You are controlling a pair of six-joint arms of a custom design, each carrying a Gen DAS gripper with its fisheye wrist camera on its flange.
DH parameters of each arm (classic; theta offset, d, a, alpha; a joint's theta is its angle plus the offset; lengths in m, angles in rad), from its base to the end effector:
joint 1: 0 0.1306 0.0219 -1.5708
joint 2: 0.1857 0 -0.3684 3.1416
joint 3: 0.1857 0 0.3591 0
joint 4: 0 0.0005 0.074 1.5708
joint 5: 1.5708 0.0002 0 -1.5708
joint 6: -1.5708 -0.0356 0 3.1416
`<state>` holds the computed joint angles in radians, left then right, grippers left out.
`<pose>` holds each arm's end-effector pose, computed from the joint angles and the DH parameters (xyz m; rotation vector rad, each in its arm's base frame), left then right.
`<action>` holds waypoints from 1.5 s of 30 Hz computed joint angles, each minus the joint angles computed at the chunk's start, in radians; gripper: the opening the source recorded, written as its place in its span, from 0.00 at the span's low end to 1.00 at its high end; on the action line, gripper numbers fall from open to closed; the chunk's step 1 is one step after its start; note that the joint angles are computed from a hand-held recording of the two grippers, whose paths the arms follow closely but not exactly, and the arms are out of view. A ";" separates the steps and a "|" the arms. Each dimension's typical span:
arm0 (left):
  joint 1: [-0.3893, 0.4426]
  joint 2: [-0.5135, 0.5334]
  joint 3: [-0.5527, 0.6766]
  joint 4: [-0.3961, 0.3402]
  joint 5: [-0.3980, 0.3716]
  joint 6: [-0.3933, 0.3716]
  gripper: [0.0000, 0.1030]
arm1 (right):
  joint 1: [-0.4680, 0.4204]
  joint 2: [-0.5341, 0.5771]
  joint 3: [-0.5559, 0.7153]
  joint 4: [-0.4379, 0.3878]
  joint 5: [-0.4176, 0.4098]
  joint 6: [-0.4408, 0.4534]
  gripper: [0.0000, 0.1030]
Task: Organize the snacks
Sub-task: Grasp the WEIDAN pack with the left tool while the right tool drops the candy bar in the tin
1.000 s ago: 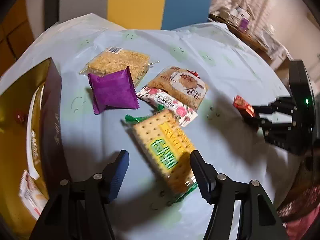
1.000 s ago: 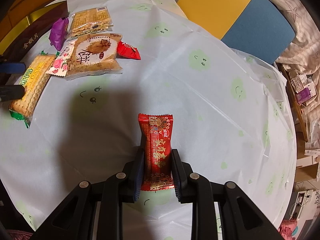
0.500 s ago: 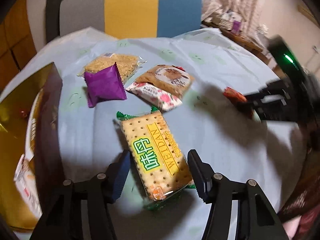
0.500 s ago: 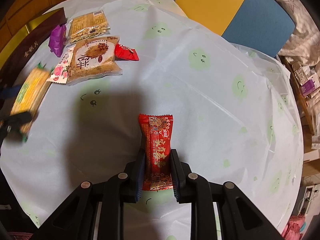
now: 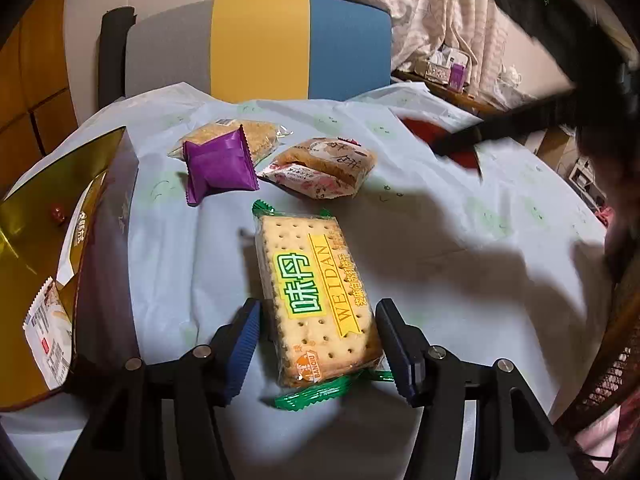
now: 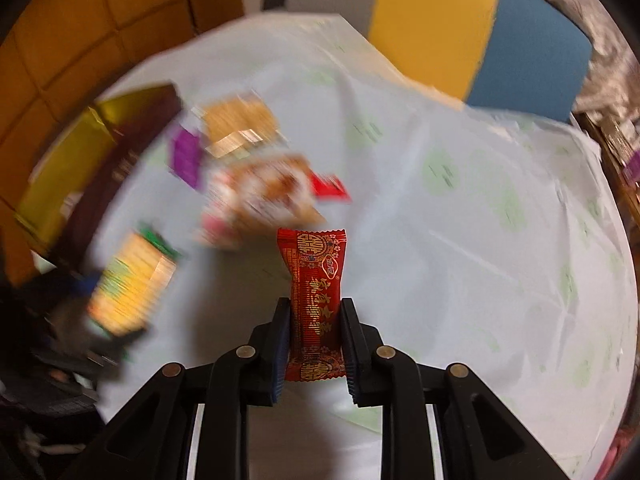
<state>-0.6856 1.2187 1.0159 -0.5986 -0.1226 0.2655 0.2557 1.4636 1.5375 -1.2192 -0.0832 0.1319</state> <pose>0.3032 -0.2430 0.3429 0.4396 2.3460 -0.3121 0.4385 0.1172 0.4246 -0.5475 2.6626 0.1492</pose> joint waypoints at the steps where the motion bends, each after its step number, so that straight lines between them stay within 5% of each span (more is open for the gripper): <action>1: 0.000 -0.004 -0.006 0.010 0.000 0.000 0.58 | 0.017 0.006 0.033 -0.009 -0.018 -0.004 0.23; 12: 0.008 -0.033 -0.065 0.107 0.019 0.001 0.58 | 0.225 0.262 0.505 -0.211 -0.309 -0.034 0.23; 21: 0.011 -0.045 -0.090 0.145 0.033 -0.003 0.58 | 0.346 0.496 0.759 -0.357 -0.288 -0.049 0.25; 26: 0.008 -0.046 -0.092 0.147 0.028 -0.002 0.58 | 0.343 0.499 0.735 -0.348 -0.293 -0.065 0.32; 34: 0.005 -0.046 -0.090 0.143 0.023 -0.002 0.58 | 0.261 0.343 0.561 -0.240 -0.299 -0.070 0.32; 45: 0.004 -0.034 -0.069 0.110 0.022 0.005 0.59 | 0.023 0.104 0.201 -0.152 -0.137 -0.089 0.32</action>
<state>-0.6819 1.1842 0.9467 -0.4886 -0.1009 0.2708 0.2787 1.5673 1.7384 -1.3708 -0.2205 0.0426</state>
